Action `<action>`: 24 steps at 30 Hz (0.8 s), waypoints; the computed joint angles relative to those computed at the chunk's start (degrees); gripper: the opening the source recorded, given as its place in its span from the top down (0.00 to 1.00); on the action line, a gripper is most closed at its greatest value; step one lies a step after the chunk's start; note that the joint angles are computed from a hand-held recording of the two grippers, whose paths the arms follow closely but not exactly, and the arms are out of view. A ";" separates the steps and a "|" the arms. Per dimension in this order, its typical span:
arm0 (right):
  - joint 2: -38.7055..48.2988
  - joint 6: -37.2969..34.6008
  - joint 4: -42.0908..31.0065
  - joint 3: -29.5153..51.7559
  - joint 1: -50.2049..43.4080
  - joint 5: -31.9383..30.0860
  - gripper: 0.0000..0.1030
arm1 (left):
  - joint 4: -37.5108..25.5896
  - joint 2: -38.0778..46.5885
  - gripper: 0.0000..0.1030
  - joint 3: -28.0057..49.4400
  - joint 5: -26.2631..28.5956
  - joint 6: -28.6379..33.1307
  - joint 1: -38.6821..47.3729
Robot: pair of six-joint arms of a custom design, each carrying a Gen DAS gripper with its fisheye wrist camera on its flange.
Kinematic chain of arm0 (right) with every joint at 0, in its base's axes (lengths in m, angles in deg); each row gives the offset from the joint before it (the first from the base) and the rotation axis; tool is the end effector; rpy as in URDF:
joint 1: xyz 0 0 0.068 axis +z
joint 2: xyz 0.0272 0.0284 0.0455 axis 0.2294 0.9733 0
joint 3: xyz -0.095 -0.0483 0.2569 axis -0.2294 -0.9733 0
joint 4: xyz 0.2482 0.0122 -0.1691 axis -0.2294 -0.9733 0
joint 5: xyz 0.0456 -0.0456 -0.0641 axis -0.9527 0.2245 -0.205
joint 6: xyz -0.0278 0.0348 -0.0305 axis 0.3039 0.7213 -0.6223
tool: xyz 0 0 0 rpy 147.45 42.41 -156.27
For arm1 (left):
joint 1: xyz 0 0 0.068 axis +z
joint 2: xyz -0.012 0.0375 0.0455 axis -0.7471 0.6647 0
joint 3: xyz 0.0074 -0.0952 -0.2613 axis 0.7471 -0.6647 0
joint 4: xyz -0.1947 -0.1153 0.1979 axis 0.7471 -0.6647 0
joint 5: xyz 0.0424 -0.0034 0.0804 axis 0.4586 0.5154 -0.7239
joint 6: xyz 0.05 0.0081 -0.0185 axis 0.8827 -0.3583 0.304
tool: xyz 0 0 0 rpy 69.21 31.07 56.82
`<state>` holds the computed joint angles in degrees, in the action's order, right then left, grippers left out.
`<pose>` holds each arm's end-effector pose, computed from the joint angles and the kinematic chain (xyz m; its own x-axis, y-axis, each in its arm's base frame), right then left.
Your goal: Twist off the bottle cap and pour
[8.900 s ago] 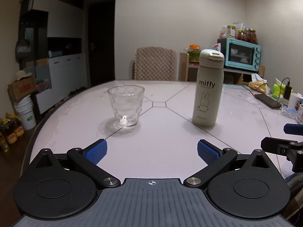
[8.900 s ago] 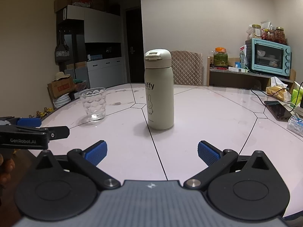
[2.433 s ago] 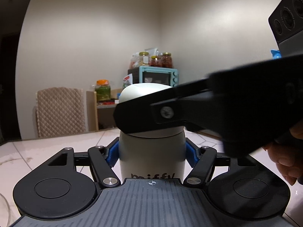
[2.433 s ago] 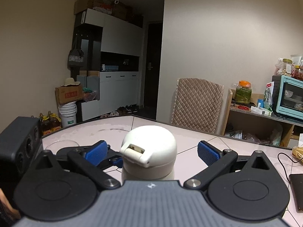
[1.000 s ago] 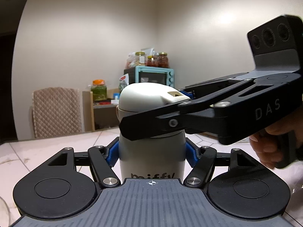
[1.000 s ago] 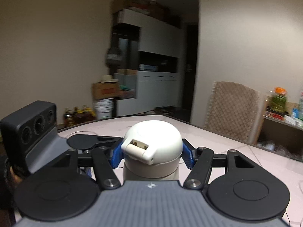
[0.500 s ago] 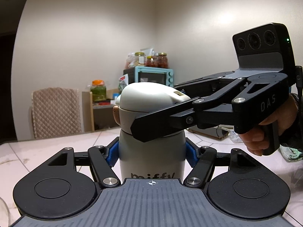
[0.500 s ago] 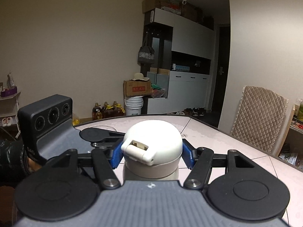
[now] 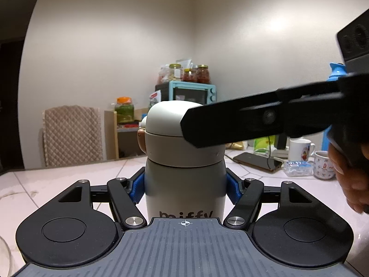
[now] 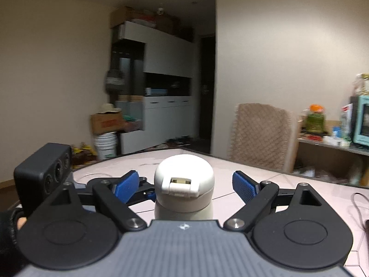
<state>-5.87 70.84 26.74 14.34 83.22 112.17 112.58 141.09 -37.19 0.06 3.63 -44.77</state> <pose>0.1230 0.2457 0.2374 -0.2429 -0.0473 -0.9689 -0.0890 0.9957 -0.0263 0.2135 -0.0188 0.1334 -0.0734 0.1482 -0.9862 0.8835 0.4684 0.0046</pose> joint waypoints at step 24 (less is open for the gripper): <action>11.90 9.30 -1.20 5.61 -1.78 4.37 0.37 | -8.93 -9.78 0.30 -2.91 1.71 2.37 3.13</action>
